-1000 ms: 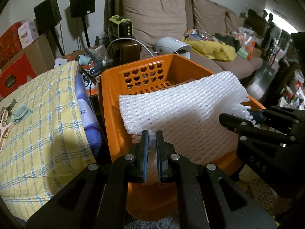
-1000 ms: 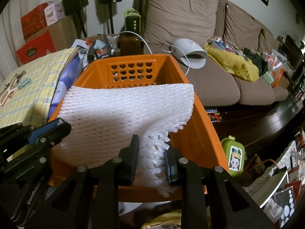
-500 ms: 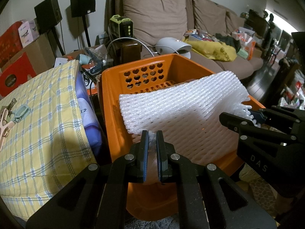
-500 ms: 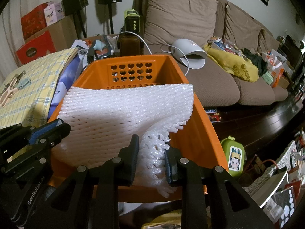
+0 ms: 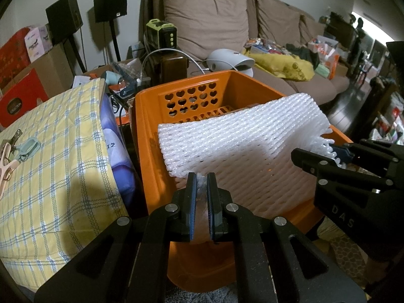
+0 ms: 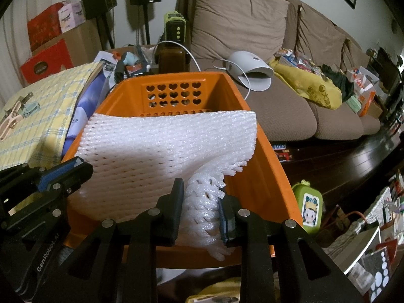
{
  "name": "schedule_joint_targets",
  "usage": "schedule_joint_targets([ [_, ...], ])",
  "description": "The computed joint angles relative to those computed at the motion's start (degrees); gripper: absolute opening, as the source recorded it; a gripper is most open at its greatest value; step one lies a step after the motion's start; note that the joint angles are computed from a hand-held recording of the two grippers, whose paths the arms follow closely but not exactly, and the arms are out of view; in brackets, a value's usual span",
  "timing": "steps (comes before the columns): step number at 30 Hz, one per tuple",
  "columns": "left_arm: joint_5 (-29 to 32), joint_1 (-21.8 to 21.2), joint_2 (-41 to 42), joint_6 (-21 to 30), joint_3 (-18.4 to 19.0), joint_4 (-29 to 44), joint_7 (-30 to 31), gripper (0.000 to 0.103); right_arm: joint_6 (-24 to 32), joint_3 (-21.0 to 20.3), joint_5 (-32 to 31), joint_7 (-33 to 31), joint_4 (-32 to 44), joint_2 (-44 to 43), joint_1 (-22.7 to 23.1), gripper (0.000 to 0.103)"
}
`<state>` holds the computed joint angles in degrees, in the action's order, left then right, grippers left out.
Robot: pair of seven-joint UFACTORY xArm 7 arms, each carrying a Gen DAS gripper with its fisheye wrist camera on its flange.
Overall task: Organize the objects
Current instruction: 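Open both grippers and release the white foam sheet inside the basket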
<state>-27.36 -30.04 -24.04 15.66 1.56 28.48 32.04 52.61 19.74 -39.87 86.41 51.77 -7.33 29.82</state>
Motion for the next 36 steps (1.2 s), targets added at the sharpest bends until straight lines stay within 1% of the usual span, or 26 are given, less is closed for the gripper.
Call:
schedule_joint_targets([
  [12, 0.2, 0.4, 0.3, 0.2, -0.1, 0.1, -0.4, 0.007, 0.4, -0.1, -0.1, 0.2, -0.2, -0.1, -0.1, 0.029],
  [14, 0.5, 0.7, 0.1, 0.3, -0.4, 0.1, -0.8, 0.008, 0.7, 0.0, -0.1, 0.2, -0.1, -0.1, -0.1, 0.032],
  [17, 1.1, 1.0, -0.1, 0.6, -0.7, 0.0, -1.5, 0.009, 1.4, 0.1, -0.3, 0.4, 0.3, 0.2, 0.0, 0.033],
  [18, 1.3, 1.2, -0.1, 0.6, -0.8, 0.1, -1.8, 0.011, 1.5, 0.1, -0.5, 0.6, 0.4, 0.4, 0.0, 0.033],
  [19, 1.6, 1.5, -0.2, 0.9, -1.0, 0.1, -2.2, 0.016, 1.6, 0.1, -0.6, 0.6, 0.4, 0.3, 0.1, 0.033],
  [20, 1.8, 1.7, -0.2, 1.0, -1.0, 0.2, -2.7, 0.023, 1.7, 0.0, -0.6, 0.7, 0.5, 0.3, 0.1, 0.033],
  [21, 2.1, 2.0, -0.3, 1.1, -1.2, 0.2, -3.2, 0.028, 2.0, 0.1, -0.8, 0.8, 0.5, 0.4, 0.1, 0.034],
  [22, 2.5, 2.5, -0.4, 1.1, -1.5, 0.2, -3.9, 0.037, 2.3, 0.1, -0.9, 1.1, 0.7, 0.5, 0.2, 0.036],
  [23, 2.7, 2.7, -0.6, 0.9, -1.6, 0.1, -4.3, 0.042, 2.6, 0.1, -1.0, 1.3, 0.7, 0.5, 0.3, 0.039],
  [27, 4.3, 3.6, -0.4, 1.6, -1.9, 0.7, -5.6, 0.048, 3.6, 0.2, -1.6, 1.9, 1.0, 0.5, 0.5, 0.046],
  [28, 4.6, 3.8, -0.4, 1.5, -2.0, 0.8, -6.1, 0.051, 3.9, 0.2, -1.7, 2.0, 1.2, 0.6, 0.6, 0.049],
  [29, 4.6, 3.8, -0.4, 1.4, -1.8, 0.8, -6.3, 0.054, 4.4, 0.3, -1.7, 1.9, 1.4, 0.9, 0.7, 0.055],
  [31, 4.7, 3.8, -0.4, 1.7, -1.5, 1.1, -6.6, 0.057, 5.9, 0.3, -1.6, 1.8, 2.3, 1.6, 0.9, 0.063],
  [36, 5.7, 4.8, -0.4, 2.3, -1.6, 1.6, -7.8, 0.057, 7.7, 0.2, -3.1, 3.4, 2.7, 1.4, 1.5, 0.073],
])
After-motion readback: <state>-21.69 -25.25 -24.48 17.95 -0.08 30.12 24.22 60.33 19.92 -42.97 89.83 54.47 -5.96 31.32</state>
